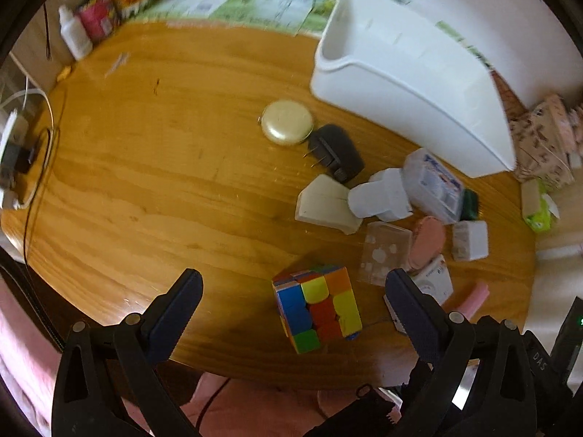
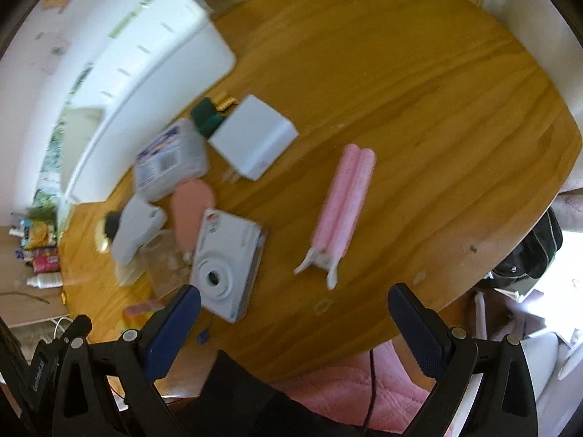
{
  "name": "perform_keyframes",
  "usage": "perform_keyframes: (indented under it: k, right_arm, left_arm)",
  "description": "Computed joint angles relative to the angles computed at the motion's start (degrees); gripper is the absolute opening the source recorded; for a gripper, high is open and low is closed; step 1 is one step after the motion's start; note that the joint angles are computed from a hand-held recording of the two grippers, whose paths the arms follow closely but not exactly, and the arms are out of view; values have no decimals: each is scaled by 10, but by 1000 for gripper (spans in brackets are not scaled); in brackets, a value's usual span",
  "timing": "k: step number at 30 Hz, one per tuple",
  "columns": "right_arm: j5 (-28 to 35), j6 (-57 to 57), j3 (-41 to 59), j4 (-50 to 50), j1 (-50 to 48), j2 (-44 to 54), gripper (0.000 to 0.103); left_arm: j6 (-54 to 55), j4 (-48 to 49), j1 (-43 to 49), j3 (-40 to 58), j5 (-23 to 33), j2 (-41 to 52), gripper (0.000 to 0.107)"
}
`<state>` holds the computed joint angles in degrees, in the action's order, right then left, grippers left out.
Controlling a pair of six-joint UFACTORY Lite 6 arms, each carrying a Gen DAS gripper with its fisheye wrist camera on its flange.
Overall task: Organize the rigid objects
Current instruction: 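Grasp the Rubik's cube with the left tool while the right tool grasps the pink hair roller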
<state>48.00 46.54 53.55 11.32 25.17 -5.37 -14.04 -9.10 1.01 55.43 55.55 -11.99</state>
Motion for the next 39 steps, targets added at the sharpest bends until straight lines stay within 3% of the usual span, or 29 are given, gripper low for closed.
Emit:
perform_keyframes:
  k: [9,12,16,23,29,33,35,39]
  right_arm:
    - [20,-86,62,51,-80,139,103]
    - [28,-96,83,58,-89,170,96]
    - [37,-103,117,57,-94,213,93]
    - [52,-116,151,62,-109,250,75]
    - [45,-139,121,81,-125,234,59]
    - [35,-147,100,83,-137,219,48]
    - [20,-149,57,92,-131,188,37]
    - [6,-178,29,115,-143,168,30]
  left_arm:
    - [-61,-13,-9,44,9,132,100]
    - [-70,-16,-6,51,13,159,100]
    - [-77,-22,1,57,16,186,100]
    - [-49,-46,18,61,7,229,89]
    - [-45,-63,16,93,20,265,72]
    - [-33,-73,18,101,19,275,66]
    - [-37,-76,9,103,14,279,64]
    - [-49,-81,-7,102,4,283,64]
